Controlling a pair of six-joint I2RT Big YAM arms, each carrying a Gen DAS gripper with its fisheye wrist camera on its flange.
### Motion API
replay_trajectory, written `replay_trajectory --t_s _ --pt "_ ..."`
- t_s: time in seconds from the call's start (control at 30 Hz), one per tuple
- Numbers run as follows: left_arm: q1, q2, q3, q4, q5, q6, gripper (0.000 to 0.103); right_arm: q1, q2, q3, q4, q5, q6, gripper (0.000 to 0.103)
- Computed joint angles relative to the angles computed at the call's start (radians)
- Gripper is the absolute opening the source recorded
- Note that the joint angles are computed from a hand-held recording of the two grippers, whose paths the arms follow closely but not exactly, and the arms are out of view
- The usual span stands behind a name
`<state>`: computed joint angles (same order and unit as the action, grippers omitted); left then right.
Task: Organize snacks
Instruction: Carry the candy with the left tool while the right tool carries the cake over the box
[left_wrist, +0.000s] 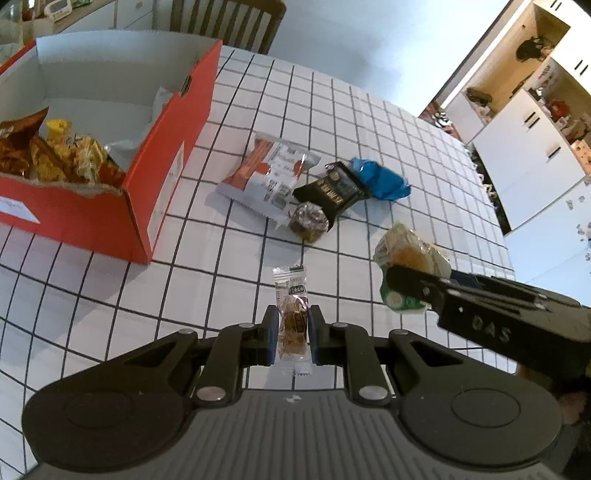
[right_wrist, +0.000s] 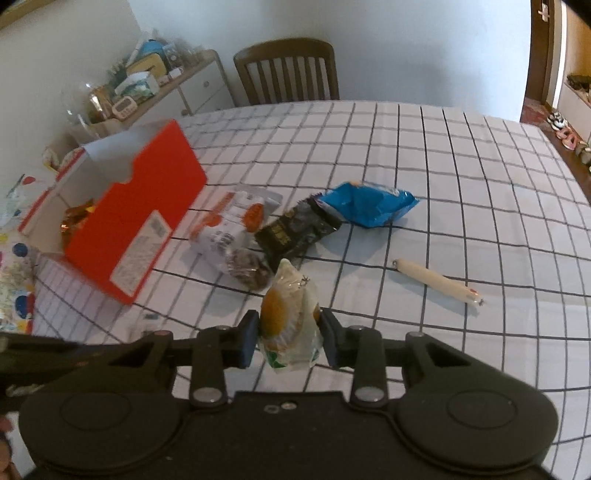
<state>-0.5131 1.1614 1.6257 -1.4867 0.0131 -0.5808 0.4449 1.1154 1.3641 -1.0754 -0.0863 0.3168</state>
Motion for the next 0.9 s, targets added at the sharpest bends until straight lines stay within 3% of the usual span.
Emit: replay_trajectory --t_s 0.43,0.9 --pt "0.115 -0.004 0.087 -0.049 0.112 0.153 0.016 0.121 -0.016 0.113 -0.067 0.120 0.103 0.034" --pt "0.391 0.034 0.228 -0.125 0.269 0.415 0.016 0.305 0.119 0.310 -0.078 0.294 0.195 0.034"
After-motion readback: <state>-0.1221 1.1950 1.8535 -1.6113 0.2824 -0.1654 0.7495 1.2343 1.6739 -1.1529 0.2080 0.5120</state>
